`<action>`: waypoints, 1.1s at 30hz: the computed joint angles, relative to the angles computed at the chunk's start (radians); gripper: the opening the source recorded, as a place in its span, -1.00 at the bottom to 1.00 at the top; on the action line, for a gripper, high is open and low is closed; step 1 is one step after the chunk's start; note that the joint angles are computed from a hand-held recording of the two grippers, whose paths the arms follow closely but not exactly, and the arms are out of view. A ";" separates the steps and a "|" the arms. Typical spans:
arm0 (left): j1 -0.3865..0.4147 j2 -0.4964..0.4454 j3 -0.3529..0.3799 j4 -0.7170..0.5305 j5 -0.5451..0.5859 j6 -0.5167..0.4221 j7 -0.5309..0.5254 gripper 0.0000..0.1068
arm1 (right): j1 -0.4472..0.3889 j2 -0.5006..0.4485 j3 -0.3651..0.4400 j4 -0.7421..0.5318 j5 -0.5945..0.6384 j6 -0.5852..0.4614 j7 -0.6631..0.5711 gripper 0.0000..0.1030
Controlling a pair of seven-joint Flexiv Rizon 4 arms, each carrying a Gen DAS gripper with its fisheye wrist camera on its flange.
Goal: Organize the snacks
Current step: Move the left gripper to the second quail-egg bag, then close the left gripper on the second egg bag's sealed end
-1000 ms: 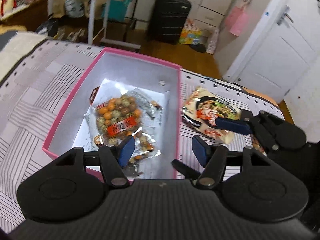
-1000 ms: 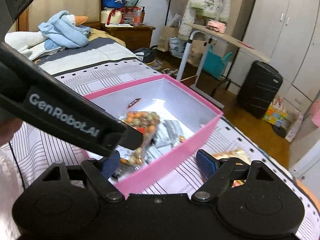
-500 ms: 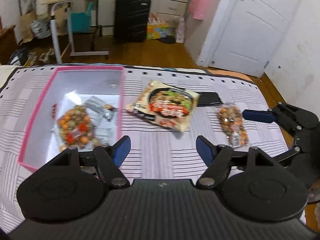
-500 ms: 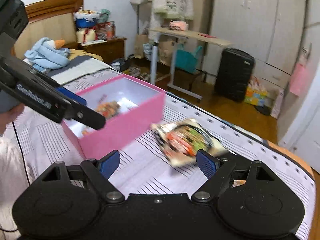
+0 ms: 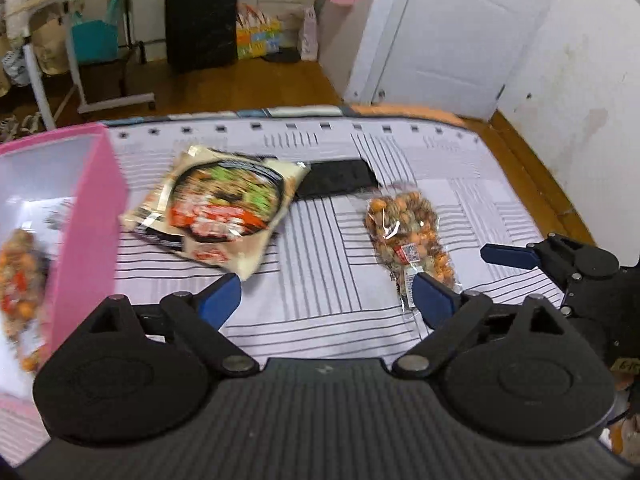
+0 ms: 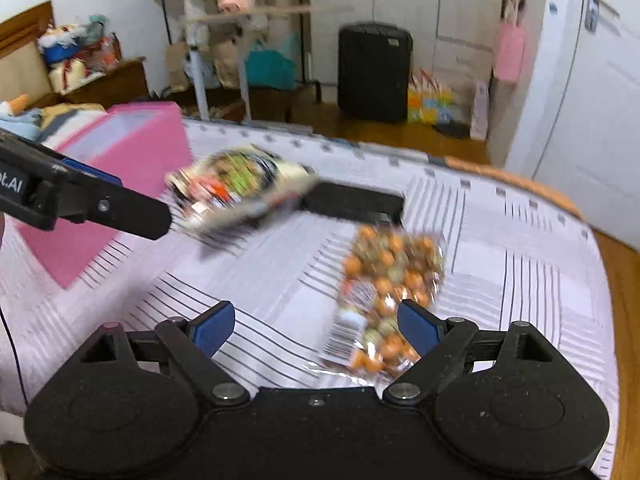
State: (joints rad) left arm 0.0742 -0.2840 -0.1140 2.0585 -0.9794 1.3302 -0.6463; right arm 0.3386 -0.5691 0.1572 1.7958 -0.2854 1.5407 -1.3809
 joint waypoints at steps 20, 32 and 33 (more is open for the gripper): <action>-0.010 -0.338 -0.222 -0.237 -0.414 0.066 0.219 0.25 | 0.059 -0.234 -0.127 -0.158 0.024 0.090 0.032 0.91; -0.072 -0.257 -0.078 -0.163 -0.163 -0.062 -0.005 -0.12 | 0.049 -0.128 -0.091 -0.030 0.034 0.107 0.132 0.46; -0.067 -0.241 -0.074 -0.147 -0.131 -0.070 -0.021 -0.12 | 0.052 -0.115 -0.088 -0.018 0.036 0.100 0.142 0.46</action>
State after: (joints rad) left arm 0.0068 -0.5250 -0.1882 1.9117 -1.1101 1.2606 -0.6671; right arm 0.3903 -0.6841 0.0694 1.7782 -0.2490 1.6409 -1.2385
